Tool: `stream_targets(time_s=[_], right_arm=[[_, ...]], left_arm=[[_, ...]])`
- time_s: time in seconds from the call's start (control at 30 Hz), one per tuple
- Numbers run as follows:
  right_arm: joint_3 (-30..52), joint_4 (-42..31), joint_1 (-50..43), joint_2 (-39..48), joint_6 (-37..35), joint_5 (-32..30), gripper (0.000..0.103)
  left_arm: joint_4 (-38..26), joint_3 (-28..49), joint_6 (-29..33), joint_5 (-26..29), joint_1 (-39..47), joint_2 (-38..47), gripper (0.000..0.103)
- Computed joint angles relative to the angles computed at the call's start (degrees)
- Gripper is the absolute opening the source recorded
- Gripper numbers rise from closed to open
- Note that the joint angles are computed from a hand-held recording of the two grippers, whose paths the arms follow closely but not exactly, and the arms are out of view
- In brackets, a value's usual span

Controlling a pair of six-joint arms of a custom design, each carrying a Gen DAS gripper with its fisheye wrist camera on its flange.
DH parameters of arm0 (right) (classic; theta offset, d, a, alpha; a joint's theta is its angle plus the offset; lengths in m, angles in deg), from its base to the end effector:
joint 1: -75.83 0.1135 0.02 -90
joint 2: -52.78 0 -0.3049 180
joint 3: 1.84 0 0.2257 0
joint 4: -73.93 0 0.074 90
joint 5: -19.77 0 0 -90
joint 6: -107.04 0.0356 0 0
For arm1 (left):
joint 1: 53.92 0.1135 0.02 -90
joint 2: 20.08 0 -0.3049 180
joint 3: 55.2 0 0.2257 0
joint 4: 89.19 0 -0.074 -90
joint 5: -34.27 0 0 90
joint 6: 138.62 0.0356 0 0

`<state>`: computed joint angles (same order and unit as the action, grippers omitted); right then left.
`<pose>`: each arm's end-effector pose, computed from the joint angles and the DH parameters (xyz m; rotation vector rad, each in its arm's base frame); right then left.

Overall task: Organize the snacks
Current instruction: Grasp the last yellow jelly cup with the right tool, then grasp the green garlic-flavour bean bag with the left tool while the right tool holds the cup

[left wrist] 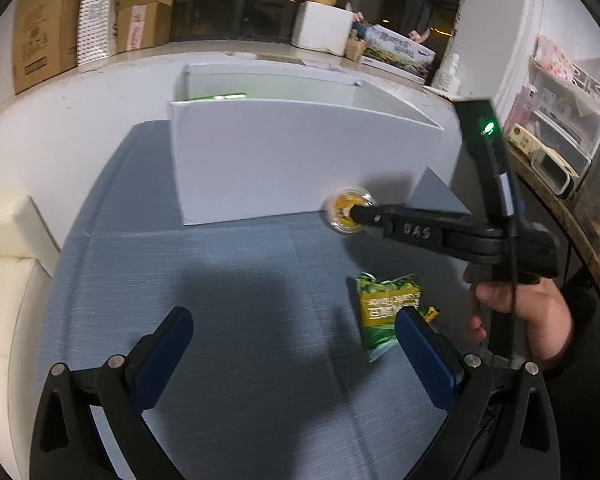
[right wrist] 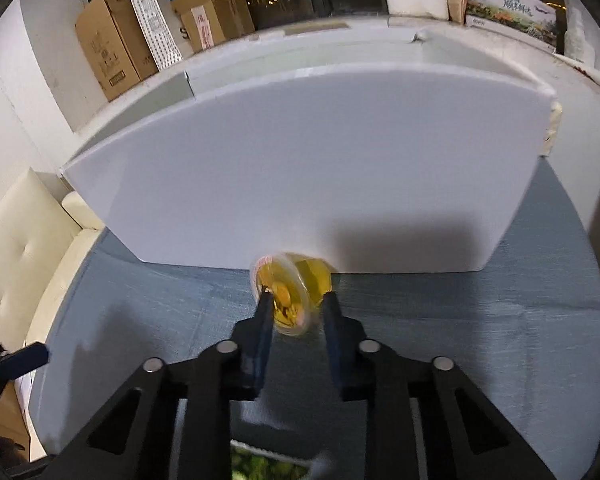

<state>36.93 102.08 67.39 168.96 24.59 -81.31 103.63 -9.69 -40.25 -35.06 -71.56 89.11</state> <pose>0.2728 -0.0336 0.0843 0.2503 2.4089 0.2278 0.2707 -0.0993 0.1159 0.7040 2.3443 -0.5141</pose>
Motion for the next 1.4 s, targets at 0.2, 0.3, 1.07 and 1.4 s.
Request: stream_targets(time_s=[0.2, 0.3, 1.07, 1.4], right_arm=[[3.7, -5.9, 0.2, 0.5, -2.3, 0.5, 0.029], [3.1, -2.8, -0.4, 1.1, -2.0, -0.9, 0.084], [-5.7, 1.5, -5.3, -7.5, -3.8, -5.3, 0.035], [-14.3, -5.4, -16.0, -26.1, -8.5, -13.4, 0.035]], left_arm=[[1.0, -0.3, -0.6, -1.4, -2.6, 1.2, 0.103], [0.5, -0.1, -0.2, -1.2, -2.0, 1.2, 0.103], [0.0, 2.5, -1.8, -2.1, -6.5, 3.9, 0.103], [-4.2, 8.8, -3.6, -8.1, -15.8, 8.9, 0.103]])
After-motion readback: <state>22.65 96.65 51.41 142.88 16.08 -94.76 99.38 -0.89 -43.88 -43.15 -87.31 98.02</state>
